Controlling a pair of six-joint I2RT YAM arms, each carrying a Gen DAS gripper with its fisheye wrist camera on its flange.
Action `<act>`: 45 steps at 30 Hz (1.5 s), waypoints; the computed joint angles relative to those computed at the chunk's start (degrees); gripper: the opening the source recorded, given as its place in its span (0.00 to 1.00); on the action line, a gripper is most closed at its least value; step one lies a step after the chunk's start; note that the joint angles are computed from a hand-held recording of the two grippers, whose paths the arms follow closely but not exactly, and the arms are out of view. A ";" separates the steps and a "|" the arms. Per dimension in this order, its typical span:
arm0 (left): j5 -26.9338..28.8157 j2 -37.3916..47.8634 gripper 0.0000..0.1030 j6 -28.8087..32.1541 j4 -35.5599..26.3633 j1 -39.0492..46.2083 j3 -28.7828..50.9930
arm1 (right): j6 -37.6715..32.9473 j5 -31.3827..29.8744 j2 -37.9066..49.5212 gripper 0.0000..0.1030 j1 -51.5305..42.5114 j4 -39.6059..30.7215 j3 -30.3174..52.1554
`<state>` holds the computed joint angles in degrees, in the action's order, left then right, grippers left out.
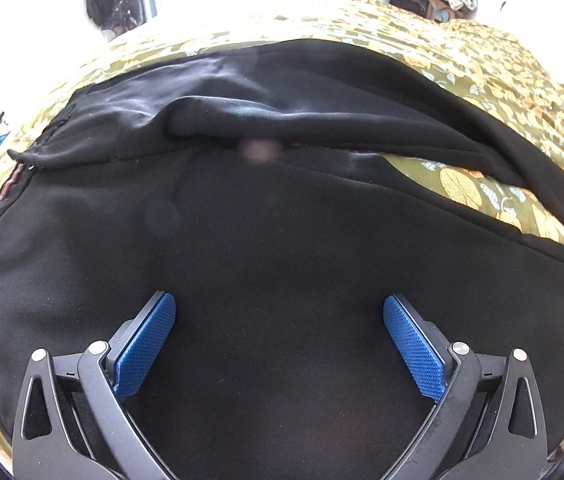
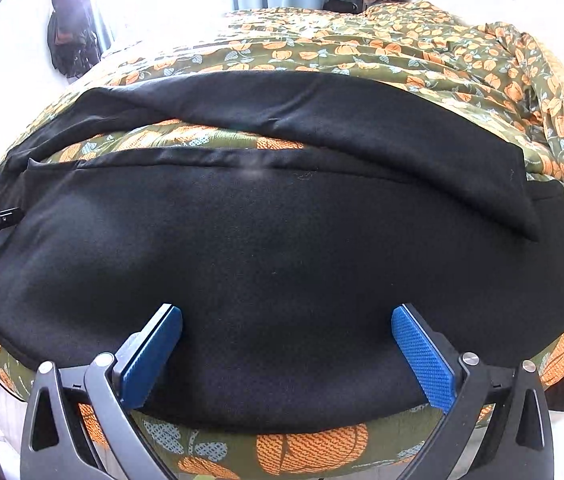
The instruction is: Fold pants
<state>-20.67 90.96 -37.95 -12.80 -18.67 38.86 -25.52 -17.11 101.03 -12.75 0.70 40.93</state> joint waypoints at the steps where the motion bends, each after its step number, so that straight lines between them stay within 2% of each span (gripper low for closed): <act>1: -0.12 0.09 1.00 -0.02 0.11 -0.09 0.01 | 0.03 -0.08 -0.01 1.00 -0.03 0.20 -0.09; 11: -1.11 0.96 1.00 0.04 -1.74 -0.55 1.34 | -1.52 -2.39 -0.08 1.00 -1.25 5.43 -2.99; 15: -1.55 1.53 1.00 -0.93 -4.18 -0.99 2.96 | -2.82 -2.39 -0.18 1.00 -1.20 3.22 -1.85; 18: -0.05 0.86 0.99 -2.20 -8.90 -0.62 5.46 | -5.57 -1.35 -1.34 1.00 -1.18 -1.12 0.29; 20: 2.23 -1.68 0.99 -2.24 -9.44 0.26 5.47 | -4.48 -0.34 -4.99 1.00 -2.08 1.64 -1.29; 22: 2.07 -4.26 0.99 -2.30 -8.73 0.77 5.09 | -1.81 -5.66 -9.97 1.00 -6.31 6.14 -3.70; 25: 1.20 -5.20 0.99 -0.76 -6.59 2.51 5.18 | 3.89 -13.53 -12.04 1.00 -11.84 7.43 -3.06; 28: 2.33 -1.75 0.99 1.34 -3.24 5.05 5.23 | 7.37 -20.03 -7.07 1.00 -13.99 0.47 3.13; 29: 3.17 -0.04 0.99 1.86 -2.36 5.84 5.27 | 7.50 -23.51 -2.99 1.00 -14.24 -5.31 7.56; 31: 3.60 3.11 1.00 2.85 -0.07 6.23 4.73 | 9.16 -29.08 3.53 0.99 -14.63 -11.90 13.96; 33: 0.53 3.02 1.00 2.68 2.44 4.47 3.23 | 12.91 -32.58 9.02 0.99 -15.30 -14.77 19.23; 35: -0.25 2.86 1.00 2.50 3.27 3.94 2.59 | 18.46 -31.87 13.69 0.99 -15.75 -14.85 23.87; 38: 0.00 2.34 1.00 2.58 5.15 4.11 1.18 | 29.09 -30.76 17.63 0.89 -17.73 -11.30 27.70; 39: -0.41 2.19 1.00 2.62 5.67 3.96 0.75 | 32.35 -30.61 18.72 0.89 -18.28 -10.63 29.18; 42: -1.74 2.74 1.00 2.53 6.59 3.33 0.45 | 36.70 -29.89 21.77 0.84 -18.35 -12.71 33.91; 43: -1.98 2.93 1.00 2.51 6.69 3.22 0.53 | 36.97 -29.11 22.55 0.77 -18.31 -14.13 35.36; 45: -2.00 3.06 1.00 2.57 6.89 3.26 0.55 | 37.62 -26.13 23.43 0.57 -17.78 -15.90 37.09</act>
